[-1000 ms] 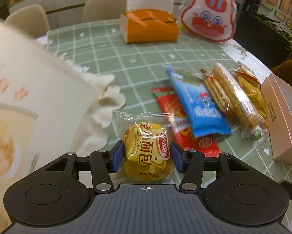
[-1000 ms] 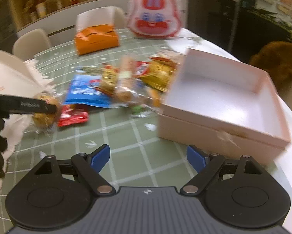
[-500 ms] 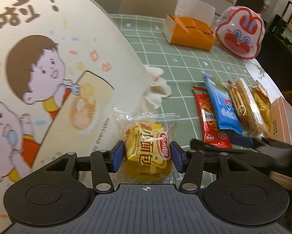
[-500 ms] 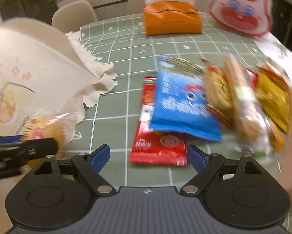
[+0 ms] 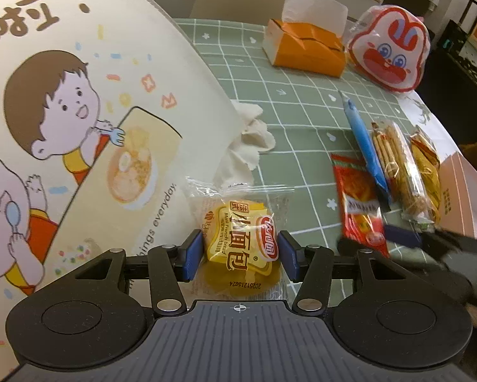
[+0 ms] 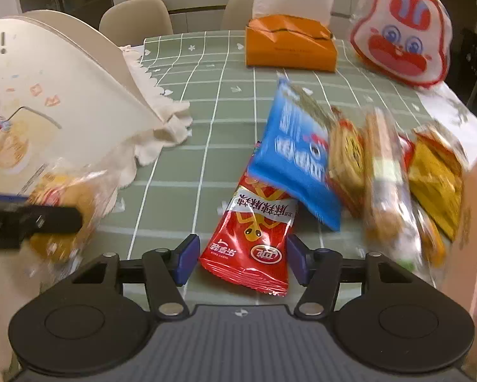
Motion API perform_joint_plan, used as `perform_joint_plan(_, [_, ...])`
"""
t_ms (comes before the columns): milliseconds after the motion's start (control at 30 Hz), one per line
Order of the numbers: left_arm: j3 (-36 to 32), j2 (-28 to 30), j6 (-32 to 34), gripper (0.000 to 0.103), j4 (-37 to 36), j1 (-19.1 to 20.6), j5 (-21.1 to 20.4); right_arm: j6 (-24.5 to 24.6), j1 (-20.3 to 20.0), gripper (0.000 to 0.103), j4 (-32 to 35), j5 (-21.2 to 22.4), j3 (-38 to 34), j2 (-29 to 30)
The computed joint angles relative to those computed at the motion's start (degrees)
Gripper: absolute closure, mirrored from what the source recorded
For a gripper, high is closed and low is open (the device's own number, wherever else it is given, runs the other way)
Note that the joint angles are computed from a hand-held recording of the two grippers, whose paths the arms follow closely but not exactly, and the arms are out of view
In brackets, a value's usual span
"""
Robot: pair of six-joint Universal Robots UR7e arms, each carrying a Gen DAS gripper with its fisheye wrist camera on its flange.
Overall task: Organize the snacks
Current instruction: 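Grasp the red spicy-strip packet with the right gripper while the left holds the bun, then carry both packets over the pink box and open both grippers to drop them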
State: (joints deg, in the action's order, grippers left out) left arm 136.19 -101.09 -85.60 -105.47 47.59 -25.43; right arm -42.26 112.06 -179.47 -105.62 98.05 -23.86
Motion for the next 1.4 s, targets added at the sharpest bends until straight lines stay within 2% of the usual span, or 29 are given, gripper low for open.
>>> perform_joint_plan(233, [1.91, 1.26, 5.80, 0.047, -8.72, 0.85, -1.75, -2.05, -2.52, 0.044, -0.35, 0.18, 9.30, -7.55])
perform_joint_plan(400, [3.23, 1.93, 7.90, 0.047, -12.78, 0.74, -3.04, -2.34, -3.31, 0.032, 0.86, 1.04, 11.64, -10.69])
perform_joint_plan(433, [3.39, 1.93, 7.87, 0.047, -13.03, 0.70, -3.26, -2.70, -3.14, 0.025, -0.73, 0.93, 11.73, -10.46])
perform_joint_plan(467, [3.46, 1.92, 7.96, 0.047, -13.21, 0.70, -3.45, -2.85, -2.93, 0.023, -2.44, 0.72, 11.61, -9.96])
perform_joint_plan(567, [3.67, 1.70, 7.47, 0.047, -12.88, 0.34, -3.70, -0.04, -2.17, 0.023, -3.82, -0.79, 8.85, -7.67])
perform_joint_plan(700, [3.97, 1.14, 6.72, 0.047, -12.39, -0.27, -3.80, 7.57, -1.39, 0.022, -0.03, -5.30, 3.27, -3.77])
perform_joint_plan(767, [4.01, 1.05, 6.27, 0.047, -11.93, -0.45, -3.89, 7.39, -1.33, 0.021, -0.93, -5.41, 2.93, -2.85])
perform_joint_plan(800, [4.05, 1.03, 6.22, 0.047, -11.96, -0.47, -3.95, 6.32, -1.04, 0.022, -1.01, -5.84, 2.89, -2.54])
perform_joint_plan(900, [4.26, 1.33, 7.02, 0.047, -13.11, -0.41, -4.31, 1.03, -0.54, 0.045, -2.75, -5.86, 4.17, -2.52])
perform_joint_plan(933, [4.21, 1.72, 7.37, 0.047, -13.55, -0.33, -4.39, 0.56, -0.59, 0.052, -1.59, -5.15, 4.40, -3.14])
perform_joint_plan(967, [4.10, 2.14, 7.75, 0.047, -13.77, -0.30, -4.43, 1.04, -0.61, 0.055, 0.13, -4.73, 4.44, -3.83])
perform_joint_plan(1167, [4.24, 5.97, 14.49, 0.047, -21.37, -1.45, -6.50, 2.40, -1.88, 0.057, 0.21, -2.67, 8.49, -8.76])
perform_joint_plan(1233, [4.39, 8.14, 18.31, 0.047, -26.19, -1.62, -7.80, 2.48, -2.65, 0.058, -0.79, -2.26, 10.51, -10.91])
perform_joint_plan(1400, [4.05, 13.51, 25.18, 0.047, -34.06, -2.52, -10.67, 4.24, -4.67, 0.058, -1.89, -3.45, 14.73, -15.86])
